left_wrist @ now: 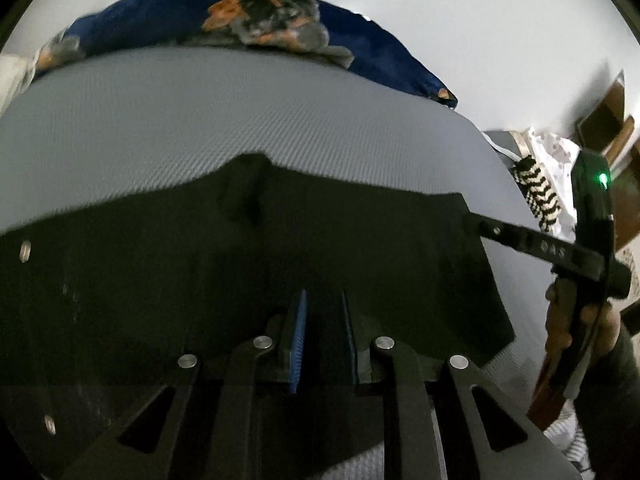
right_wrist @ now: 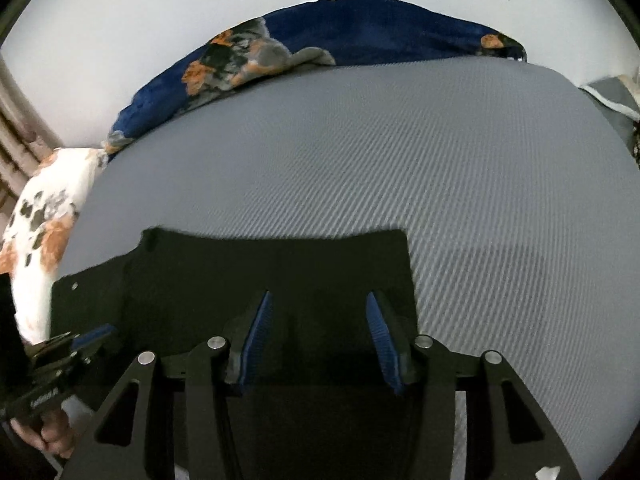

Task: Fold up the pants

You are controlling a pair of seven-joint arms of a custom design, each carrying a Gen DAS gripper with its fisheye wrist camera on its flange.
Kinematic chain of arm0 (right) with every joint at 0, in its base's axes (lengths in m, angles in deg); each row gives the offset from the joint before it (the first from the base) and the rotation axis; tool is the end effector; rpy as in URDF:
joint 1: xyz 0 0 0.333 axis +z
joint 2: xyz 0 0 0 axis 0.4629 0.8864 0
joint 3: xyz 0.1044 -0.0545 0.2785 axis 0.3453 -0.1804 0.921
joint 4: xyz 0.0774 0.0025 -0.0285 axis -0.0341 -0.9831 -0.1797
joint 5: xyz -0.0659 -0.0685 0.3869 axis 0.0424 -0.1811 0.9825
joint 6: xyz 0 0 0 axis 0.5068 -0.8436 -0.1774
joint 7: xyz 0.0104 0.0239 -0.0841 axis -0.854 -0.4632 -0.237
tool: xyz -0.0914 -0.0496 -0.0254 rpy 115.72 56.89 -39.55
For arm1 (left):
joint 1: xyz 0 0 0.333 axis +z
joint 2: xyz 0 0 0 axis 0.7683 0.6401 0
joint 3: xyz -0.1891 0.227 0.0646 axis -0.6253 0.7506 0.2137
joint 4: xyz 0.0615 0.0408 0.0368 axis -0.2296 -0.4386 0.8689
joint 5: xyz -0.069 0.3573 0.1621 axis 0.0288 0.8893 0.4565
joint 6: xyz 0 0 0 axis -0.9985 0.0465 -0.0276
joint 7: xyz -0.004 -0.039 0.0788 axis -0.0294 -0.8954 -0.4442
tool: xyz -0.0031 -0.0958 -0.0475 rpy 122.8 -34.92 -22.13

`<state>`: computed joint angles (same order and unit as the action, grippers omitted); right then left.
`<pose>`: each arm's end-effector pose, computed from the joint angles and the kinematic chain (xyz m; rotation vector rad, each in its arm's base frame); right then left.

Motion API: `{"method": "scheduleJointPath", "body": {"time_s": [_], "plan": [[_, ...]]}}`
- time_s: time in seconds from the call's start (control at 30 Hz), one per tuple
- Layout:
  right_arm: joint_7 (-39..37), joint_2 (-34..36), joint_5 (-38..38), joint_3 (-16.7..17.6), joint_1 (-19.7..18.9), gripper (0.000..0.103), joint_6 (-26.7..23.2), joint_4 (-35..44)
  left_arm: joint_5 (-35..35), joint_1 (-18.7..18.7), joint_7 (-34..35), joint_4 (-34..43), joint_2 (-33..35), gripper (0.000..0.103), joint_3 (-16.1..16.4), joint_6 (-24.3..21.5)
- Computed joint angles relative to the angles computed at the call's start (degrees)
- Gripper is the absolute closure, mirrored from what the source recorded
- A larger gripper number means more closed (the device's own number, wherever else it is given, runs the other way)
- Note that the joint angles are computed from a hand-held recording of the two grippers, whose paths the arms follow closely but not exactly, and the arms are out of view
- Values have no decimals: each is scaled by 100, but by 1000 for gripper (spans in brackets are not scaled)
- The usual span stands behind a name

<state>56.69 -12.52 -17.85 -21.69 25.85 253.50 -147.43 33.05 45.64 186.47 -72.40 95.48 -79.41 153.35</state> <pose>0.5802 0.0208 0.3290 -1.5182 2.0924 -0.3749 0.6000 -0.1985 0.3294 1.5815 -2.4940 1.0147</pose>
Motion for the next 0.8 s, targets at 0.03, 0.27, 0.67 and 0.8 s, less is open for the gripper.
{"method": "scheduleJointPath", "body": {"time_s": [0.03, 0.27, 0.67, 0.8], "plan": [[19, 75, -41, -32, 3, 57, -42, 93, 107, -110, -100, 116, 119, 85, 10, 163], [235, 494, -401, -143, -21, 63, -362, 525, 1408, -390, -1142, 708, 798, 85, 295, 211], [232, -136, -225, -47, 39, 62, -115, -173, 1499, -68, -1116, 221, 427, 76, 1, 341], [676, -432, -660, -331, 368, 62, -128, -521, 1237, 26, -921, -160, 129, 73, -39, 297]]}}
